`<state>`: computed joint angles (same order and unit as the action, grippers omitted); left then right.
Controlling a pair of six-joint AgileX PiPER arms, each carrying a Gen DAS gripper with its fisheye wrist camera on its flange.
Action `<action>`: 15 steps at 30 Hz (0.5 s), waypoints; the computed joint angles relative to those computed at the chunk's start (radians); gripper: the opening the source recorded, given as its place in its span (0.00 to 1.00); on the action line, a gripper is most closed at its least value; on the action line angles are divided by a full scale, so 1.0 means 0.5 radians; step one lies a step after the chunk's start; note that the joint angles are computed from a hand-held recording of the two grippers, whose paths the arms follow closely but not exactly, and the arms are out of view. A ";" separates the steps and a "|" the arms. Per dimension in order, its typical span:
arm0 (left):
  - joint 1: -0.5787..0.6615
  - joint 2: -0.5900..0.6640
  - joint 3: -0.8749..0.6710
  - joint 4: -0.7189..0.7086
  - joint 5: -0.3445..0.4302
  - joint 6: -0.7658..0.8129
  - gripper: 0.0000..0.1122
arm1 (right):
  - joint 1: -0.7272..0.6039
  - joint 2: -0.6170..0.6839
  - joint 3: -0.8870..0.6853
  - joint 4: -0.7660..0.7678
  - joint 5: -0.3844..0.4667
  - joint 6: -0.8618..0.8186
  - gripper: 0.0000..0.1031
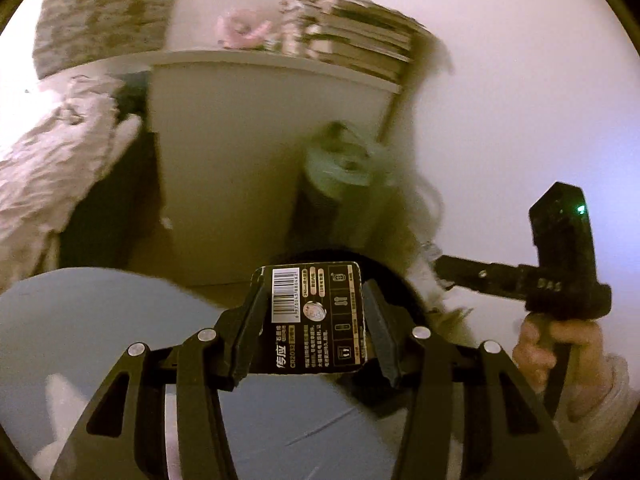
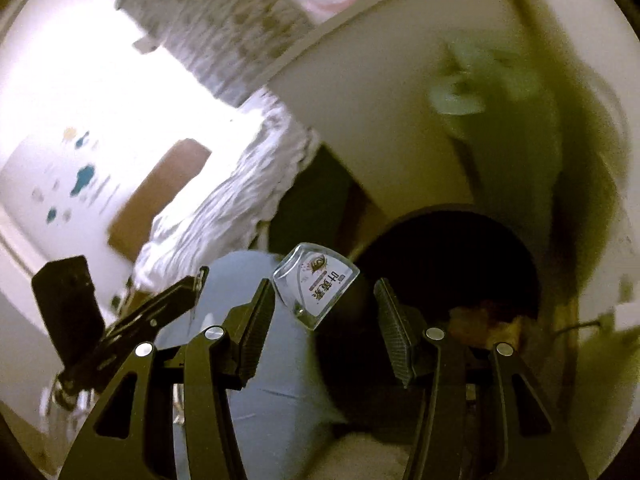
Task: Collect trash
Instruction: 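Carry card package and clamshell over the black bin and open both tools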
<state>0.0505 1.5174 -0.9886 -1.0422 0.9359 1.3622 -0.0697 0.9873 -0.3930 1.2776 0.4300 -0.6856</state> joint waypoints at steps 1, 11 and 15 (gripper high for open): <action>-0.093 0.016 0.014 -0.014 -0.049 -0.033 0.44 | -0.099 0.000 0.033 0.063 0.057 -0.100 0.50; -0.455 0.168 0.068 -0.054 -0.298 -0.105 0.44 | -0.671 0.241 0.238 0.528 0.394 -0.844 0.50; -0.489 0.210 0.074 -0.024 -0.352 -0.122 0.44 | -0.655 0.361 0.249 0.679 0.388 -1.005 0.50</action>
